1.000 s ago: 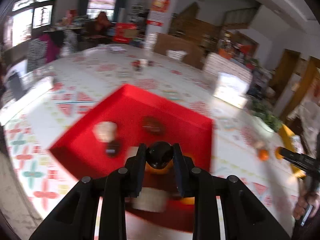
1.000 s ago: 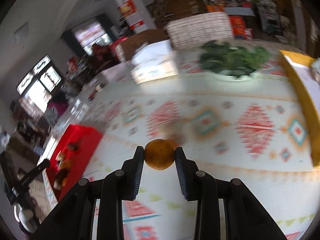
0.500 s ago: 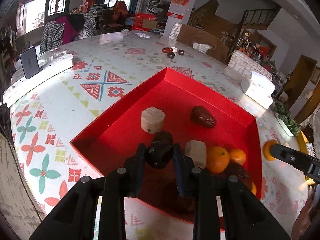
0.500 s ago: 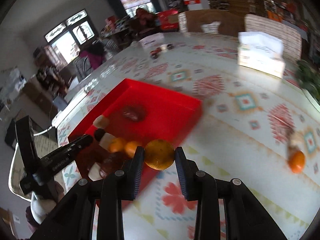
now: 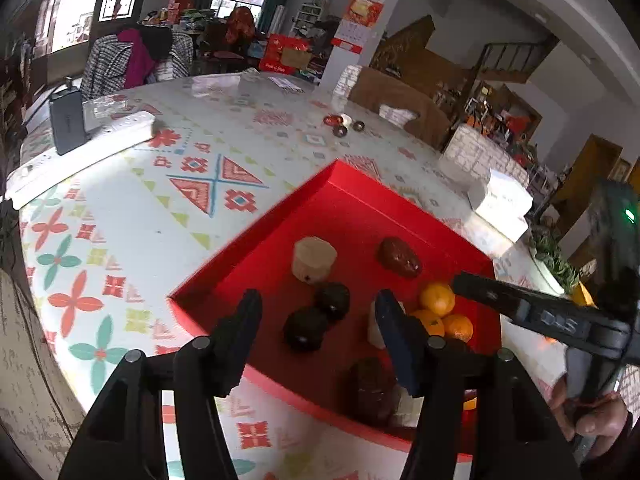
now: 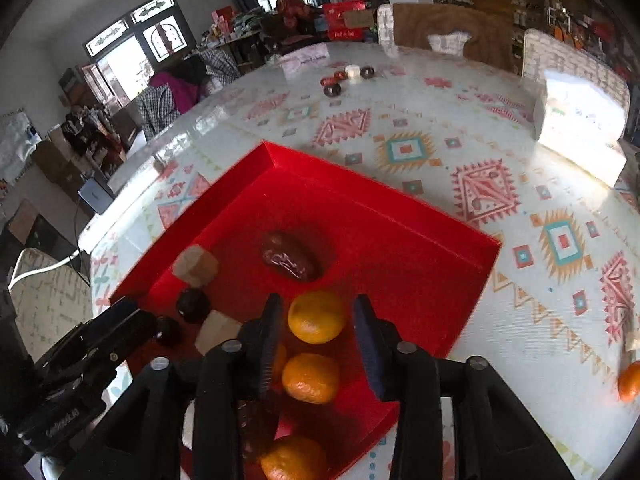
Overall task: Organize fruits
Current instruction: 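Carry the jujube and mandarin into the red tray and open both tools, then move both open tools back toward the remaining mandarin and rice cake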
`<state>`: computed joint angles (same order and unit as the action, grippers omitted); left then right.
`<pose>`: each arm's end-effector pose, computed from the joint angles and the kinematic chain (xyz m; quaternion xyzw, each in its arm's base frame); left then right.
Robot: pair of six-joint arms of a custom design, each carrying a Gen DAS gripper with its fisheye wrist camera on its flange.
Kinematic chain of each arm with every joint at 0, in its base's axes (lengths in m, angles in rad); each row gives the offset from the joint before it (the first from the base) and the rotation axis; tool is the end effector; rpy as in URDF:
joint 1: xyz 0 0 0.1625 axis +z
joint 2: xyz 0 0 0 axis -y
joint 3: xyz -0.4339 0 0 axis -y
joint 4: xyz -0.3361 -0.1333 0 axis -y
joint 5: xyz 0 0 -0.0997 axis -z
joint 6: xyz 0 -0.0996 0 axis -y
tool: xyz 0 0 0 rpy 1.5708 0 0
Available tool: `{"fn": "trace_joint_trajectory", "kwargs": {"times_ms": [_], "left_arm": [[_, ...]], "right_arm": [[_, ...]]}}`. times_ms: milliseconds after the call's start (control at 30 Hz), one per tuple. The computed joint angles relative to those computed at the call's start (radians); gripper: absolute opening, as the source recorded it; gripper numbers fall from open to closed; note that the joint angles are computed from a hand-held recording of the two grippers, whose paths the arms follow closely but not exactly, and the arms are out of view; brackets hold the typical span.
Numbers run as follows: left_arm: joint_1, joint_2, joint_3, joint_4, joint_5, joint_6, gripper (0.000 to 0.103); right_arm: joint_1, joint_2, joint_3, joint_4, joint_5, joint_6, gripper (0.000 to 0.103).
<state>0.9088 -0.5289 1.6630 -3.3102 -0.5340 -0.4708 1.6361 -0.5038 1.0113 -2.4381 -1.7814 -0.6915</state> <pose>-0.2130 -0.6297 0.0919 -0.0679 0.8394 -0.4723 0.2602 0.1645 -0.7923 0.1526 0.3440 -0.9161 0.1374 0.1532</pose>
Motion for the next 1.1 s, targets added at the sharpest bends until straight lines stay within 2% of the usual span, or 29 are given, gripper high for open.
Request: {"fn": "trace_joint_trajectory", "kwargs": {"times_ms": [133, 233, 333, 400, 467, 567, 600, 700, 800, 967, 1100], "left_arm": [[-0.004, -0.015, 0.032, -0.065, 0.012, 0.013, 0.060], [-0.004, -0.016, 0.039, -0.078, 0.013, 0.006, 0.060], [-0.003, -0.019, 0.038, -0.053, -0.002, -0.015, 0.060], [-0.010, -0.019, 0.039, -0.050, 0.000, -0.013, 0.060], [-0.021, -0.018, 0.040, -0.057, 0.011, -0.006, 0.060], [-0.034, -0.021, 0.045, -0.066, 0.024, 0.004, 0.060], [-0.041, -0.023, 0.048, -0.072, 0.032, 0.012, 0.060], [-0.053, -0.022, 0.047, -0.083, 0.056, 0.029, 0.066], [-0.063, -0.014, 0.039, -0.102, 0.052, 0.056, 0.066], [-0.089, 0.012, 0.009, -0.118, 0.029, 0.131, 0.066], [-0.101, 0.034, -0.025, -0.093, 0.003, 0.154, 0.067]], "right_arm": [[0.004, -0.078, 0.103, -0.007, 0.005, -0.034, 0.045], [0.013, -0.140, 0.239, -0.094, -0.037, -0.131, 0.045], [0.023, -0.158, 0.333, -0.209, -0.084, -0.217, 0.045], [0.037, -0.131, 0.332, -0.248, -0.146, -0.249, 0.045], [0.048, -0.102, 0.323, -0.319, -0.177, -0.275, 0.046], [0.062, -0.038, 0.264, -0.417, -0.249, -0.306, 0.046], [0.059, -0.034, 0.242, -0.396, -0.245, -0.287, 0.046], [0.026, -0.107, 0.244, -0.270, -0.100, -0.168, 0.046], [-0.002, -0.179, 0.313, -0.340, -0.049, -0.160, 0.046], [-0.074, -0.295, 0.392, -0.373, -0.004, -0.104, 0.046], [-0.149, -0.382, 0.441, -0.454, -0.035, -0.026, 0.047]]}}
